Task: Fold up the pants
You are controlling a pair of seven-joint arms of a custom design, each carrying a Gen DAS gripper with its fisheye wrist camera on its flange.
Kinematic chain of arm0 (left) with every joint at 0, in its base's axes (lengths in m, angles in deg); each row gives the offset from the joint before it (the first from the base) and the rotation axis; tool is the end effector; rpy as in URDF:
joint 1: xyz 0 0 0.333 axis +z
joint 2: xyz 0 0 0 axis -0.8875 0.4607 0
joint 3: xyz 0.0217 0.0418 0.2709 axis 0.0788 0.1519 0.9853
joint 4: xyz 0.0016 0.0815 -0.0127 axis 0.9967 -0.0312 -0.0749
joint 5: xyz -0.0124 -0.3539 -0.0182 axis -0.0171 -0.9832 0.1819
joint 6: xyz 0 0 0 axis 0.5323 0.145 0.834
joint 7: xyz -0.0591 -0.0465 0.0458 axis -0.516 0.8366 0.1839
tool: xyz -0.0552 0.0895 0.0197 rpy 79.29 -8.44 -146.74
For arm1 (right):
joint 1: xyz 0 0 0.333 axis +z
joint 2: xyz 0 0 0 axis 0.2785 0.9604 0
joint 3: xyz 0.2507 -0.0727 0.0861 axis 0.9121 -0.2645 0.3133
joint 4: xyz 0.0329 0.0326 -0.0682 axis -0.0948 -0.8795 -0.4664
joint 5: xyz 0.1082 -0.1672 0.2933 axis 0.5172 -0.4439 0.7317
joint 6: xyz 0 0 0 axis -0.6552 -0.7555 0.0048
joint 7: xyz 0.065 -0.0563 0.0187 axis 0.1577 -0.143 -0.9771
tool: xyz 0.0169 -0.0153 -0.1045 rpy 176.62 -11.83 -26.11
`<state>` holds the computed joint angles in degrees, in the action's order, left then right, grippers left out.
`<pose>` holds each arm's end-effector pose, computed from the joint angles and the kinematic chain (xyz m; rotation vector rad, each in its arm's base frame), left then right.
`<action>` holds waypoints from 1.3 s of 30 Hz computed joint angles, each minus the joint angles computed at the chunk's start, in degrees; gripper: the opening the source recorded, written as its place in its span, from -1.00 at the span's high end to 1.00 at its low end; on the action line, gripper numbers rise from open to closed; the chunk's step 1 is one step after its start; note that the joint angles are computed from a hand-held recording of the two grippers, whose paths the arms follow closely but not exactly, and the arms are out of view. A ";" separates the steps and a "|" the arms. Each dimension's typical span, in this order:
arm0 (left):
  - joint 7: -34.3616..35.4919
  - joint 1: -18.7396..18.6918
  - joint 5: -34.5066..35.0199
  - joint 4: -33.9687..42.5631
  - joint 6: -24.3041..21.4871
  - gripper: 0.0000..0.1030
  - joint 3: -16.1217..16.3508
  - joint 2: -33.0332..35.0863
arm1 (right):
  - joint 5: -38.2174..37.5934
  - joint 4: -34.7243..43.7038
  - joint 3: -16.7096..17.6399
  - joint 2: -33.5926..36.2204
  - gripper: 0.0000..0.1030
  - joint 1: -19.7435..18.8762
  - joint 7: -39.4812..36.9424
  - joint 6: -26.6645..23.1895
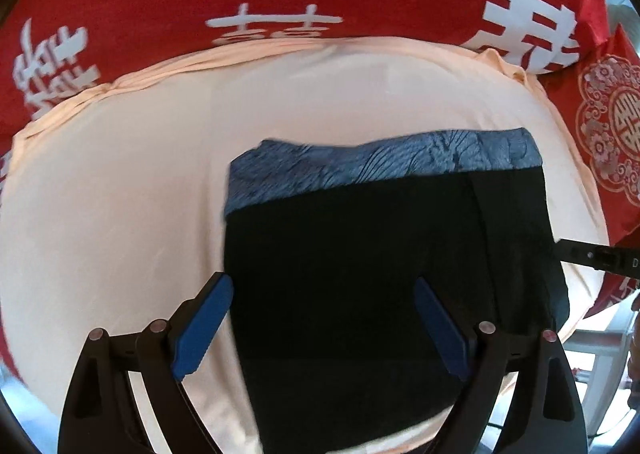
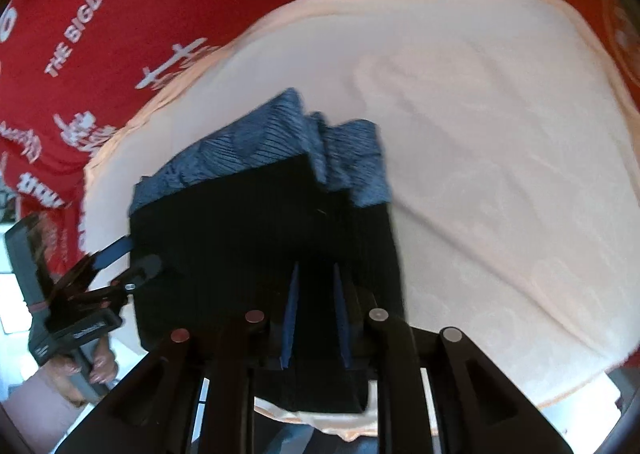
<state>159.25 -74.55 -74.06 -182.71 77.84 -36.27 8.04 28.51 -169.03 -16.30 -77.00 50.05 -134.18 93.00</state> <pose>0.5633 -0.2324 0.4196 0.7199 -2.9668 0.3749 0.3343 0.3665 0.3899 -0.6500 2.6801 0.0832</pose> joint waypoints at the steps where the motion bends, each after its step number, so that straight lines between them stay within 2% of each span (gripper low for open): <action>1: 0.00 0.10 0.39 -0.94 0.19 -0.80 0.21 -1.02 | 0.76 -0.52 0.30 -0.95 0.60 0.31 0.97 -0.56; 3: 0.72 0.44 0.95 -3.50 1.25 -0.80 0.39 -3.50 | 1.51 -0.84 0.88 -1.76 0.58 0.85 3.28 -1.19; 6: 1.35 0.93 2.18 -5.61 0.99 -0.80 0.61 -6.30 | 3.70 0.05 1.46 -1.89 0.41 2.02 4.92 -3.03; 11: 0.44 1.66 4.66 -8.93 0.76 -0.80 0.90 -10.57 | 4.48 5.47 2.34 0.44 -0.37 3.47 7.52 -7.10; 14: 1.10 2.35 4.66 -10.05 -0.31 -0.81 0.82 -12.70 | 3.18 9.45 2.65 2.30 -0.48 4.00 8.40 -9.55; 17: 1.04 2.99 4.53 -9.40 -2.78 -1.00 0.84 -13.70 | 3.87 15.05 2.65 5.02 -0.54 4.54 6.20 -13.96; 21: 0.98 3.84 4.02 -8.24 -5.45 -1.00 0.98 -14.76 | 2.23 20.10 2.80 6.94 -0.62 5.34 6.80 -17.31; 25: 1.17 4.53 4.36 -8.24 -6.06 -1.00 1.12 -16.24 | -0.25 26.54 2.90 9.27 -1.00 6.39 7.21 -23.27; 27: 1.16 4.92 4.27 -8.47 -5.84 -1.00 1.23 -17.10 | -0.58 30.33 2.93 10.91 -1.00 6.92 6.31 -27.04; 31: 1.39 5.54 4.08 -10.10 -4.00 -1.00 1.26 -19.49 | 0.68 41.91 2.91 16.68 -1.00 8.38 2.63 -38.92; 35: 2.43 6.20 2.88 -10.06 -4.45 -1.00 1.39 -20.80 | 2.74 47.25 2.37 19.25 -1.00 9.44 1.49 -42.64; 39: 2.28 6.64 2.31 -9.35 -5.78 -1.00 1.39 -21.42 | 2.29 55.77 1.79 23.27 -1.00 11.42 1.40 -49.36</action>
<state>161.52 -67.91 -71.75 -192.06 72.05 -34.88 -13.38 30.80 -113.26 -14.51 -53.72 61.46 -132.77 43.64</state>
